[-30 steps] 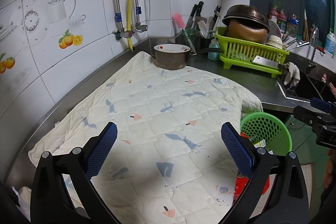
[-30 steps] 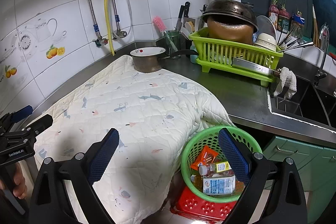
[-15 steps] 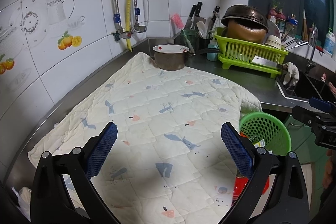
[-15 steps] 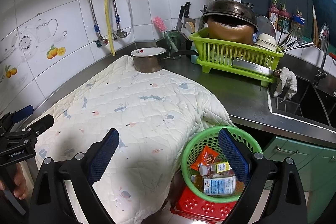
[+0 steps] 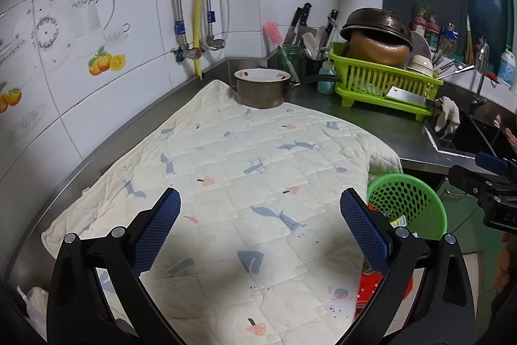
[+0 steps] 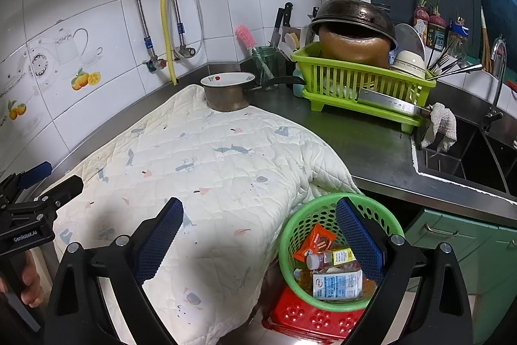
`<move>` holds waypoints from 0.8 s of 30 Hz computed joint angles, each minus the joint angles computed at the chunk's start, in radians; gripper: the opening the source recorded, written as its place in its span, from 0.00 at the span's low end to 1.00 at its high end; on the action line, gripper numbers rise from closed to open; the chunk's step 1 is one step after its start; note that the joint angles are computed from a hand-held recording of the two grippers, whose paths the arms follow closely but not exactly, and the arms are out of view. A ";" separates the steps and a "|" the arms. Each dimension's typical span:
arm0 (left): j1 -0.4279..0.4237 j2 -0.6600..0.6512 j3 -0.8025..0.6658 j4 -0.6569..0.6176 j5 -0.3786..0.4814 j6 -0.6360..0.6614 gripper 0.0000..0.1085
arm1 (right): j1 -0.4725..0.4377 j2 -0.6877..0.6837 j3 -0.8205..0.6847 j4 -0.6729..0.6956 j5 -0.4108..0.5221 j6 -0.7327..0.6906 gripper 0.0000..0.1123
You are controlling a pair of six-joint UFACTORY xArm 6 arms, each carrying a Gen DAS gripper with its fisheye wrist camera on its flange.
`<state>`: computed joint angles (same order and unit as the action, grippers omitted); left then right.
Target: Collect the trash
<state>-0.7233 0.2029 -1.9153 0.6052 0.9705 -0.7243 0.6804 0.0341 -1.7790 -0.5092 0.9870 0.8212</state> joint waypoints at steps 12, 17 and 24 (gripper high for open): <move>0.003 -0.012 0.018 0.000 0.000 -0.011 0.90 | -0.002 -0.001 0.000 0.001 0.001 -0.002 0.82; 0.001 -0.015 0.022 0.002 0.003 -0.019 0.90 | -0.003 0.003 -0.004 0.005 -0.002 -0.002 0.82; -0.002 -0.013 0.020 0.006 0.010 -0.030 0.90 | -0.005 0.003 0.003 0.006 -0.009 -0.002 0.83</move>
